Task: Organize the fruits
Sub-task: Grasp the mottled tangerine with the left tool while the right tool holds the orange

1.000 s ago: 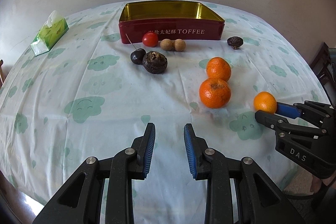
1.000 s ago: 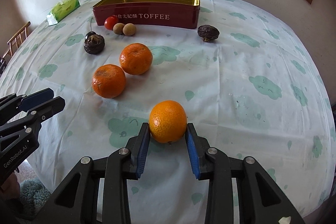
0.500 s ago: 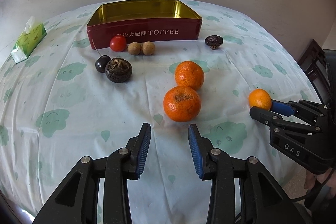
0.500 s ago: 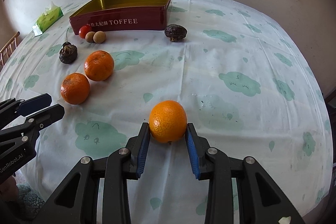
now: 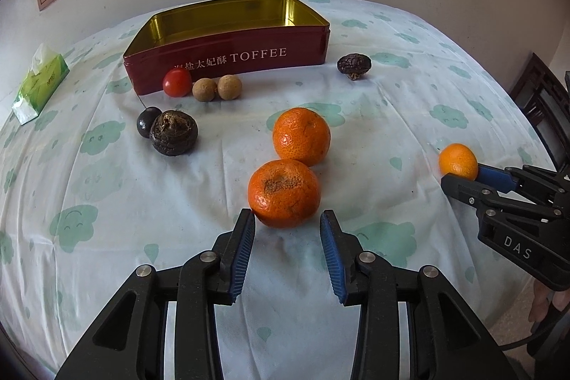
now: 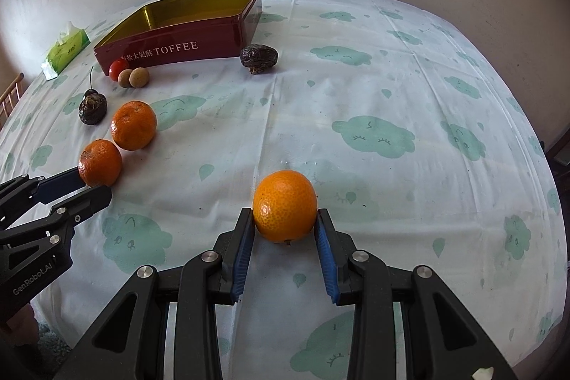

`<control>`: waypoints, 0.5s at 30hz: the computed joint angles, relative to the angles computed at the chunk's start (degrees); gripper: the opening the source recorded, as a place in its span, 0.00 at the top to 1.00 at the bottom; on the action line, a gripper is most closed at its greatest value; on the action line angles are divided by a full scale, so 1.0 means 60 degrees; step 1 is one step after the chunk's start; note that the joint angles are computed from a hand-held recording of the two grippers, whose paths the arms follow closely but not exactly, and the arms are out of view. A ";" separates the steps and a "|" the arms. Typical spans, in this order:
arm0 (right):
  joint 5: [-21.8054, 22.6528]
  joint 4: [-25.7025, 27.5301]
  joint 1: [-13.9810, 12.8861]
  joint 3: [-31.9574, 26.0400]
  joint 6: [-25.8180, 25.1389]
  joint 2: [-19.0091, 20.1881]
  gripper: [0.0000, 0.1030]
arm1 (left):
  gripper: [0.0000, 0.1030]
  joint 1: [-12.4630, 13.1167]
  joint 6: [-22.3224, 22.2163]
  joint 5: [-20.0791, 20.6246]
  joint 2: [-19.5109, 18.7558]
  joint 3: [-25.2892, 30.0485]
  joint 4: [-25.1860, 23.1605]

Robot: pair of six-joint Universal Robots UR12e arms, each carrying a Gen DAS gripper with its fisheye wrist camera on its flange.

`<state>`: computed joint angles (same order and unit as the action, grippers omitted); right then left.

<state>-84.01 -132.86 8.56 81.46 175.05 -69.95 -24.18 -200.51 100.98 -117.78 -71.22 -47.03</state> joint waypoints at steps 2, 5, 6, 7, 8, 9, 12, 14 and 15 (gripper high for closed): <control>0.0056 -0.0005 -0.0020 -0.0007 0.0026 0.0007 0.69 | 0.61 -0.0002 0.0018 0.0086 -0.0047 0.0051 -0.0033; 0.0081 -0.0035 -0.0023 -0.0001 0.0038 0.0011 0.69 | 0.60 0.0002 -0.0044 0.0163 -0.0099 0.0124 -0.0087; 0.0084 -0.0034 -0.0023 -0.0007 0.0033 0.0014 0.69 | 0.60 -0.0005 -0.0014 0.0220 -0.0126 0.0161 -0.0115; 0.0091 -0.0043 -0.0025 -0.0012 0.0028 0.0017 0.69 | 0.59 -0.0009 -0.0002 0.0276 -0.0151 0.0194 -0.0133; 0.0102 -0.0055 -0.0028 -0.0014 0.0026 0.0022 0.69 | 0.59 -0.0006 -0.0018 0.0307 -0.0175 0.0224 -0.0143; 0.0111 -0.0065 -0.0031 -0.0018 0.0021 0.0027 0.69 | 0.58 0.0003 -0.0045 0.0304 -0.0198 0.0253 -0.0159; 0.0140 -0.0083 -0.0036 -0.0014 0.0045 0.0027 0.69 | 0.58 0.0017 -0.0089 0.0307 -0.0263 0.0333 -0.0194; 0.0130 -0.0082 -0.0038 -0.0019 0.0018 0.0031 0.69 | 0.57 0.0006 -0.0036 0.0375 -0.0313 0.0394 -0.0201; 0.0135 -0.0086 -0.0042 -0.0018 0.0026 0.0031 0.69 | 0.57 0.0002 -0.0008 0.0411 -0.0334 0.0415 -0.0185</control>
<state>-83.20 -133.38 8.30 81.36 175.21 -69.77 -24.17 -200.56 103.45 -119.78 -68.73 -48.13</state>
